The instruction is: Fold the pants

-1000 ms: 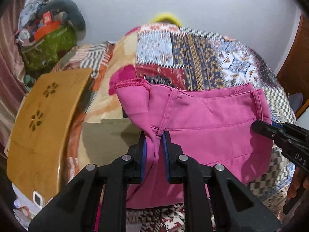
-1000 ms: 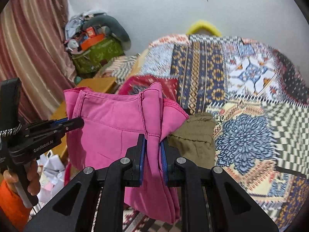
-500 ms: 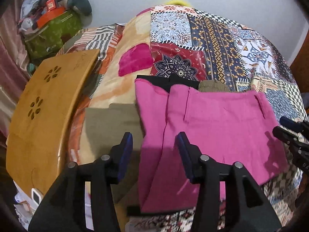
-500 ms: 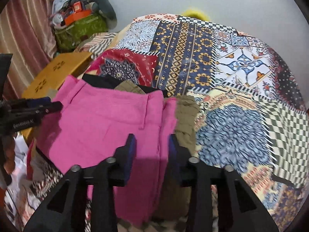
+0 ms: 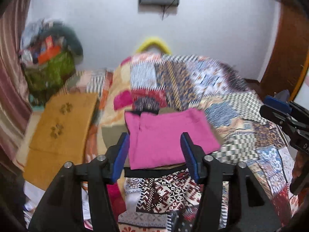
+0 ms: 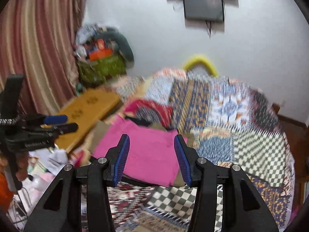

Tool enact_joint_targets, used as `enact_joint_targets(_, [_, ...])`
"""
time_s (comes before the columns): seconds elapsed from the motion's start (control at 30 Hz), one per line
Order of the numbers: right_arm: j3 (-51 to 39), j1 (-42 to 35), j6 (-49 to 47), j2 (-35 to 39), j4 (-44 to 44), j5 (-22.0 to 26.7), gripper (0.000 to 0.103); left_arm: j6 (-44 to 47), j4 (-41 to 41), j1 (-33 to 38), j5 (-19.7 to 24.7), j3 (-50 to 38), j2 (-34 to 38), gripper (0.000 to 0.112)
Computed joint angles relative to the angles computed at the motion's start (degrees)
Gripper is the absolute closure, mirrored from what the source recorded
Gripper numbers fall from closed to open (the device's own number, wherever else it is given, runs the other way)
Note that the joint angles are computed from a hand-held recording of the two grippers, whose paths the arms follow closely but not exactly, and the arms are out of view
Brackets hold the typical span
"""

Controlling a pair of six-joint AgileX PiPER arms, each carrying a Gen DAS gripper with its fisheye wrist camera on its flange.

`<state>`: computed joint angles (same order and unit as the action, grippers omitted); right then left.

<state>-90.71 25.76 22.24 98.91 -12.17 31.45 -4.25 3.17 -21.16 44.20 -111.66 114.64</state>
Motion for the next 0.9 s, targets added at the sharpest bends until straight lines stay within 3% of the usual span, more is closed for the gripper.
enact_joint_targets(0.2, [6.3,9.8,16.7,-13.1,-19.7,2.6,0.059,-7.4,7.1,-5.3,-6.2,15.6,-18.8,0.056])
enact_joint_targets(0.37, [10.4,18.9,28.7,-21.5,-32.2,6.6,0.059,-23.1,23.2,-13.8,-8.7,27.3,-34.1,0.056])
enact_joint_targets(0.53, [13.6,32.8,41.8,-27.1,-48.0,15.8,0.059,-45.0,46.1,-26.9,-2.9,35.5,-44.1,0.056])
enact_joint_targets(0.67, [16.1,41.1,49.5,-29.9,-55.7,21.0,0.058,-54.1,54.8,-34.4,2.2,39.2,-48.0,0.054])
enact_joint_targets(0.77, [17.8,46.3,55.0,-30.8,-60.8,25.7,0.045,-59.2,60.5,-39.2,6.1,41.4,-49.7,0.038])
enact_joint_targets(0.83, [19.1,48.8,58.4,-31.4,-63.5,28.8,0.039,-60.8,61.6,-40.7,6.7,42.6,-50.7,0.025])
enact_joint_targets(0.9, [19.6,49.9,59.7,-31.9,-63.9,29.9,0.032,-62.0,62.2,-41.1,6.9,43.4,-51.5,0.020])
